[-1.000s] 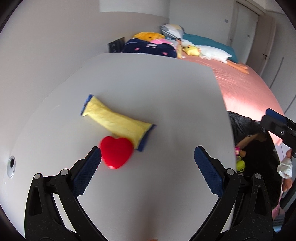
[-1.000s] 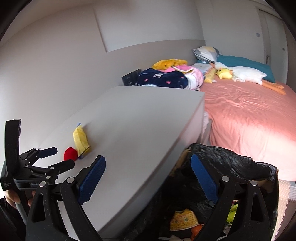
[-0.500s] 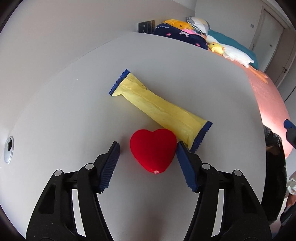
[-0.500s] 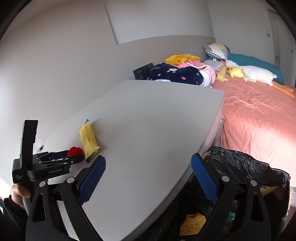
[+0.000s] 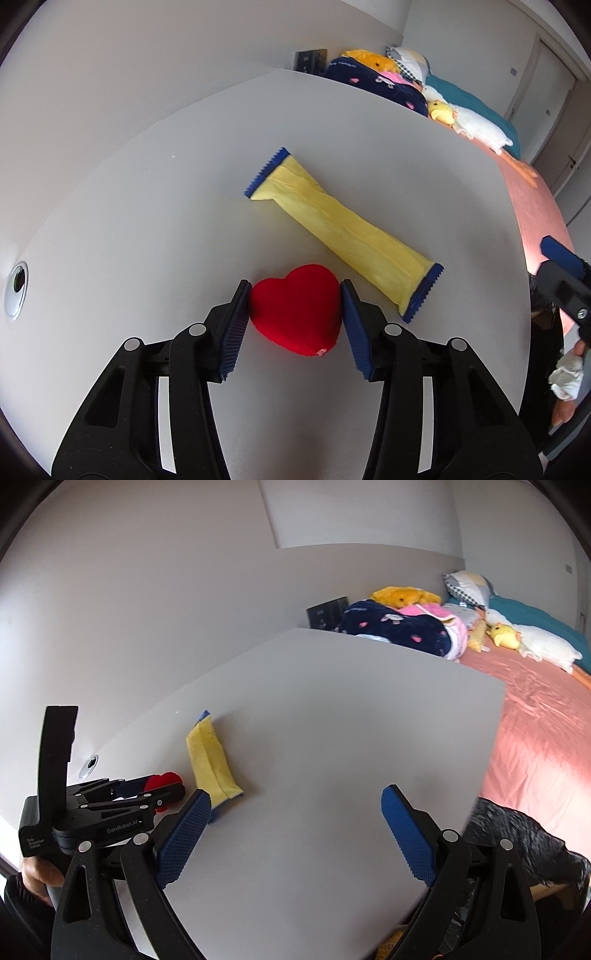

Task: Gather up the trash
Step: 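Grasp the red heart with the left gripper while the right grasps the yellow wrapper strip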

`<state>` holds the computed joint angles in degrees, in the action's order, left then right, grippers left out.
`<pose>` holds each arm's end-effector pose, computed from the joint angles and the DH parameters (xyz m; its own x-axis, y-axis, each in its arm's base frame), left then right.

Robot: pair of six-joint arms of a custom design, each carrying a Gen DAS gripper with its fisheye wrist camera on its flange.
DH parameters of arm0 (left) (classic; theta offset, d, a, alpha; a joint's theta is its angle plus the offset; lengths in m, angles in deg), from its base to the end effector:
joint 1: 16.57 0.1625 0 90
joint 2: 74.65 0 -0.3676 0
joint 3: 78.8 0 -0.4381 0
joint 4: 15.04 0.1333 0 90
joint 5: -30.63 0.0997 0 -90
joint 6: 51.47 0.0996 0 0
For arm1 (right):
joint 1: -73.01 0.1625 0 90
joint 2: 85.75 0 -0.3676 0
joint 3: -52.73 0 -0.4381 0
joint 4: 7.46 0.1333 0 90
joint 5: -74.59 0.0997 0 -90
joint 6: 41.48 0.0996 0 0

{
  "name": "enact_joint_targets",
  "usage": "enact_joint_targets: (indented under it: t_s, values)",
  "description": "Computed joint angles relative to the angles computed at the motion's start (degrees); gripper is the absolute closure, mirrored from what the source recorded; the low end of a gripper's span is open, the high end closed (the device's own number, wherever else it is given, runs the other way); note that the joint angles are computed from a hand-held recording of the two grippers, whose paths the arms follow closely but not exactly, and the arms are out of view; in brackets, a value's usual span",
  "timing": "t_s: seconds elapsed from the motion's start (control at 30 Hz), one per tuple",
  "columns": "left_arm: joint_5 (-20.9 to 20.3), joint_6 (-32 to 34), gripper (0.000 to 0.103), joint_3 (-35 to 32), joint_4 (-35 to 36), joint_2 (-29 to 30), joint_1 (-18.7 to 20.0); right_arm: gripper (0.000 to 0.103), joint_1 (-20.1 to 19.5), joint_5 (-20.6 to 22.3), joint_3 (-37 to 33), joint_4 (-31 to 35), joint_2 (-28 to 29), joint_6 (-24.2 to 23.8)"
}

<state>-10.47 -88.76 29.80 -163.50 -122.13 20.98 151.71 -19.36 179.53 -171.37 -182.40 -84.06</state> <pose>-0.3143 -0.5044 -0.0202 -0.7765 0.0628 -0.6270 0.4041 0.8130 -0.4191 0.0305 -0.4925 0.3048 -0.8092 -0.3009 0.5046 -0.5514 0.6854 -0.4756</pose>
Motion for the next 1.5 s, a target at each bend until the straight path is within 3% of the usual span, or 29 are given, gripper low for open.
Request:
enact_joint_targets:
  t_s: [0.37,0.77,0.83,0.97,1.17,1.27,1.33,1.5]
  values:
    - [4.53,-5.71,0.055,3.45,2.19,-5.65,0.52,0.01,4.05,-3.66,-3.93,1.01,8.23,0.7]
    - [6.13,-8.94,0.055,6.67,3.44,-10.05,0.19,0.012,8.96,-9.84,-7.73,0.49,16.69,2.01]
    - [5.99,-9.11,0.055,6.63,3.73,-10.24,0.35,0.021,10.02,-11.72,-8.63,0.24,18.28,2.27]
    - [5.81,-8.92,0.055,6.71,3.55,-10.43,0.36,0.028,11.25,-14.02,-9.7,0.1,20.5,2.81]
    - [5.27,-8.83,0.055,6.77,3.02,-10.7,0.49,0.048,11.92,-17.91,-9.76,-2.2,22.41,1.09]
    - [5.22,-8.6,0.055,6.75,2.64,-10.64,0.31,0.063,12.16,-19.37,-9.1,-3.93,22.44,0.19]
    - [5.27,-8.28,0.055,6.59,2.39,-10.45,0.13,0.074,11.62,-18.15,-8.84,-2.52,21.4,0.95]
    - [4.88,-7.25,0.055,5.98,1.59,-9.76,-0.21,0.084,10.23,-15.43,-7.29,-0.81,18.12,2.62]
